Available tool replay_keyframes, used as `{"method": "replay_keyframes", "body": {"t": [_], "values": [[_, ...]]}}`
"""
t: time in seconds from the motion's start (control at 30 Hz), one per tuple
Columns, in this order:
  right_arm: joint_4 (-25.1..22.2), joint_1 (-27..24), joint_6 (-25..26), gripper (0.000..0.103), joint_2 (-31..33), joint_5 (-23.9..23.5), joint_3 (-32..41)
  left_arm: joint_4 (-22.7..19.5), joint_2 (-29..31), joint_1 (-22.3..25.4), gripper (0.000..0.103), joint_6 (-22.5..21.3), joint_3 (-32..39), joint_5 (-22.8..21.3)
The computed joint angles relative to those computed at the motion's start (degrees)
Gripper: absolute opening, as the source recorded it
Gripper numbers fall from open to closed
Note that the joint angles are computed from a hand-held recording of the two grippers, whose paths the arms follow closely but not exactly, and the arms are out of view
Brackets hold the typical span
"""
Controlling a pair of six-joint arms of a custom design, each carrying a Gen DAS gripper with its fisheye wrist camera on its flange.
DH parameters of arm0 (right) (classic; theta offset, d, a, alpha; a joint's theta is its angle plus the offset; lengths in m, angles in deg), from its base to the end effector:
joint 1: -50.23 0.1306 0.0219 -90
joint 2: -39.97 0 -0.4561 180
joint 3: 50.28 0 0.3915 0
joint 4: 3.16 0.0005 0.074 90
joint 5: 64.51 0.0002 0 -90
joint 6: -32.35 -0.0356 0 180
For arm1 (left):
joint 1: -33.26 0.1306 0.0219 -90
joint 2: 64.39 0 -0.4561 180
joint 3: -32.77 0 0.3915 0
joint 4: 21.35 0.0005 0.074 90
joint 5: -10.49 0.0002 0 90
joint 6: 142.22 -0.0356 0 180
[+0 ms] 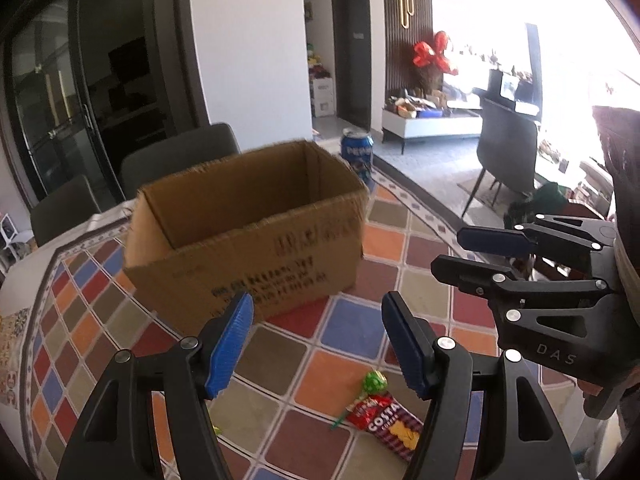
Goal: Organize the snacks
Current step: 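Withdraw both tools from the box toward the lollipops on the cloth, then grasp a green lollipop with the right tool while the left tool grasps the spotted green lollipop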
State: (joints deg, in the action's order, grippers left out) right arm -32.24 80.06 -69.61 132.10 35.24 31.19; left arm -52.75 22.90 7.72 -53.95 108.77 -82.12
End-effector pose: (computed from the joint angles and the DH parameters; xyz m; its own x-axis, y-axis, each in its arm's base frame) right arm 0.4434 0.2467 0.4441 -0.6207 -0.1205 -0.7747 -0.2542 0.9657 0.0534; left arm 0.4197 -0.1993 0.4351 -0.5994 0.3198 -0.7338 0.4188 0.9065 0.0531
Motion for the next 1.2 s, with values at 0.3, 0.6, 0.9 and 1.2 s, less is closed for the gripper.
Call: {"method": "replay_keyframes", "body": {"t": [0.3, 0.6, 0.9, 1.2], "values": [[-0.95, -0.43, -1.78, 0.036, 0.45, -1.73, -3.22, -1.76, 2.15, -1.24, 0.066, -1.12, -1.38, 1.08], [-1.86, -0.58, -3.32, 0.036, 2.54, -4.55, -5.27, -2.77, 4.69, -1.49, 0.065, -2.07, -2.56, 2.26], [-3.34, -0.96, -3.17, 0.036, 4.66, -6.68, -5.56, -3.92, 7.62, -1.75, 0.063, -2.73, -2.57, 4.03], [-4.47, -1.64, -2.9, 0.036, 6.27, -8.13, -5.14, -4.95, 9.9, -1.43, 0.059, -2.15, -1.71, 5.83]]}}
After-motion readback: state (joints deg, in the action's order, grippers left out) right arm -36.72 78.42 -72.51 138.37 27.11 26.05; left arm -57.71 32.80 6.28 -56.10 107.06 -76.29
